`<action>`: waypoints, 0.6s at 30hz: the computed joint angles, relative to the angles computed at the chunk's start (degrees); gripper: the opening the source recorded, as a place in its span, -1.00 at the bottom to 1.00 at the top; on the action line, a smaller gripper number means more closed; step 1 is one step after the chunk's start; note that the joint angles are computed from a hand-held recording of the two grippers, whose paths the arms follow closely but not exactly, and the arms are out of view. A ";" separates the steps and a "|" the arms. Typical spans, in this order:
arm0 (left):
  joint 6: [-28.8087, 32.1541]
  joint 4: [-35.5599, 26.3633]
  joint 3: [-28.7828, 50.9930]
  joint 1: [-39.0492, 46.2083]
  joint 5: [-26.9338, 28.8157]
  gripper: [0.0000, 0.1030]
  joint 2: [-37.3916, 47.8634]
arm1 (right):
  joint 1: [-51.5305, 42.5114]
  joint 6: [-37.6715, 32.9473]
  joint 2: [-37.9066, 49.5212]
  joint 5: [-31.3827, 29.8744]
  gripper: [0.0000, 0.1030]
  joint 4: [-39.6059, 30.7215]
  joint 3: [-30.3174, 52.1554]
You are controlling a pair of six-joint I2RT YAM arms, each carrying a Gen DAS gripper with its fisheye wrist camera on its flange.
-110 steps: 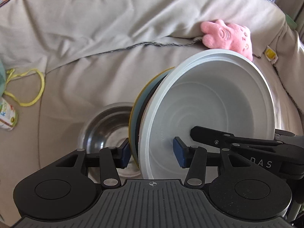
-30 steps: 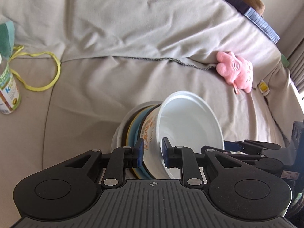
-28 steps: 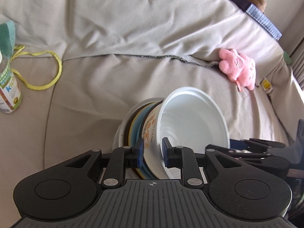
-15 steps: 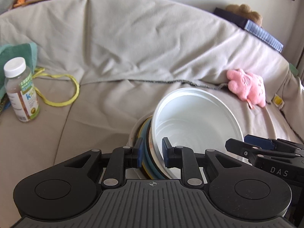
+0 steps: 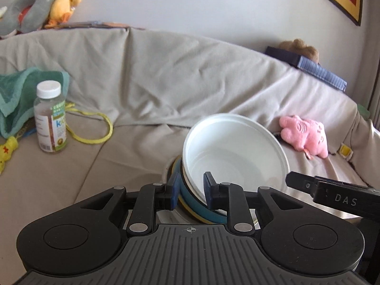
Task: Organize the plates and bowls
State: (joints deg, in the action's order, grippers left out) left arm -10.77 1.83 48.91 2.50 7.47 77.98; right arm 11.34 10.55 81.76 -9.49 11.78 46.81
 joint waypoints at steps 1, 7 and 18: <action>-0.69 2.05 -2.64 -0.29 -1.05 -0.52 -2.59 | -0.36 0.53 -2.43 -0.25 0.30 0.29 -2.18; -5.40 8.24 -21.93 -2.63 -0.94 -0.52 -23.65 | -0.62 1.55 -20.45 0.49 0.46 2.84 -20.43; -14.47 -5.06 -40.13 -46.11 -47.28 -0.59 -49.07 | 10.85 0.04 -47.26 15.24 0.47 -4.18 -42.87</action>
State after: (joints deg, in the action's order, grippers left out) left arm -25.25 -3.22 8.78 -43.62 -39.81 28.91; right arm 22.20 10.59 34.50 5.75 7.60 3.94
